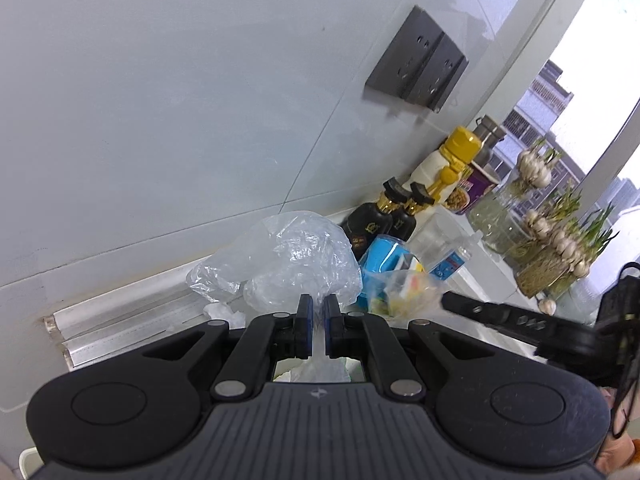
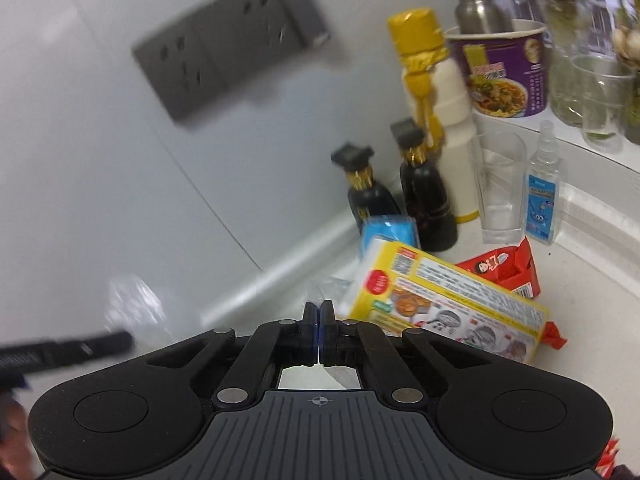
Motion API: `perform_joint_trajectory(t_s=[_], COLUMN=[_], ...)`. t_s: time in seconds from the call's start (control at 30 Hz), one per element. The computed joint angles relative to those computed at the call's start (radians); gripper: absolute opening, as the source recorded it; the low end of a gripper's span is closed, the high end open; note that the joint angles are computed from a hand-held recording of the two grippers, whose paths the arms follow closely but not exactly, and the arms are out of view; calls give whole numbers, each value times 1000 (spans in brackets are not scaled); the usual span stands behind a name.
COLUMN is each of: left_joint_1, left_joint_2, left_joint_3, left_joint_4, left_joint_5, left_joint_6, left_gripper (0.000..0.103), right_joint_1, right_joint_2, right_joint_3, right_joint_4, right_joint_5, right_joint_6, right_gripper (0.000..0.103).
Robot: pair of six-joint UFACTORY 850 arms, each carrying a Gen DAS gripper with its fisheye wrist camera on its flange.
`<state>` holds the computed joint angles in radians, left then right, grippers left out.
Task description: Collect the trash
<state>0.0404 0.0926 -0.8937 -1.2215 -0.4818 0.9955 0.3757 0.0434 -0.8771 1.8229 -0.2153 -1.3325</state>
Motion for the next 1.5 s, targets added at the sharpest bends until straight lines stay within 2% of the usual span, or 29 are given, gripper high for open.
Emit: perform_joint_trajectory(t_s=[0.13,0.33,0.43,0.6,0.77,1.0,1.13,1.23,1.33,1.4,1.5], left_joint_1=[9,27,38,57,66,78,72,68,72,84,111], left_joint_2=[17,50,66,85,103,120,107,103,106,116,142], left_joint_3=[4,12,18,24,17,29,34,43,54,67,90], left_joint_4=[-23,-63,-78,-94,-109,-147,-122,-103,-68,-64,-41], left_joint_5=[-11,-27,-38,-51,-53,-60,-51,-52,-59,-73,-93], left_joint_6=[20,57,71,79,88,116,76,55,22,22,13], left_gripper=[5,5,5,5,5,5,5,5,5,4,4], right_joint_1=[-13,-10,-9,10,17,26,49,62,85,107,142], right_joint_2=[53,135,153,188,200,253,234,216,214,218,232], right_joint_3=[15,22,12,14,-29,-36,-50,-38,-9,8,36], right_joint_4=[143,310,331,516,587,719,652,455,328,268,262], right_joint_5=[-36,-29,-22,-9,12,-76,-21,9,20,31,30], right_joint_6=[-117,-305,-327,-530,-623,-761,-722,-505,-358,-285,-247], right_gripper=[0,0,0,0,0,0,0,0,0,0,0])
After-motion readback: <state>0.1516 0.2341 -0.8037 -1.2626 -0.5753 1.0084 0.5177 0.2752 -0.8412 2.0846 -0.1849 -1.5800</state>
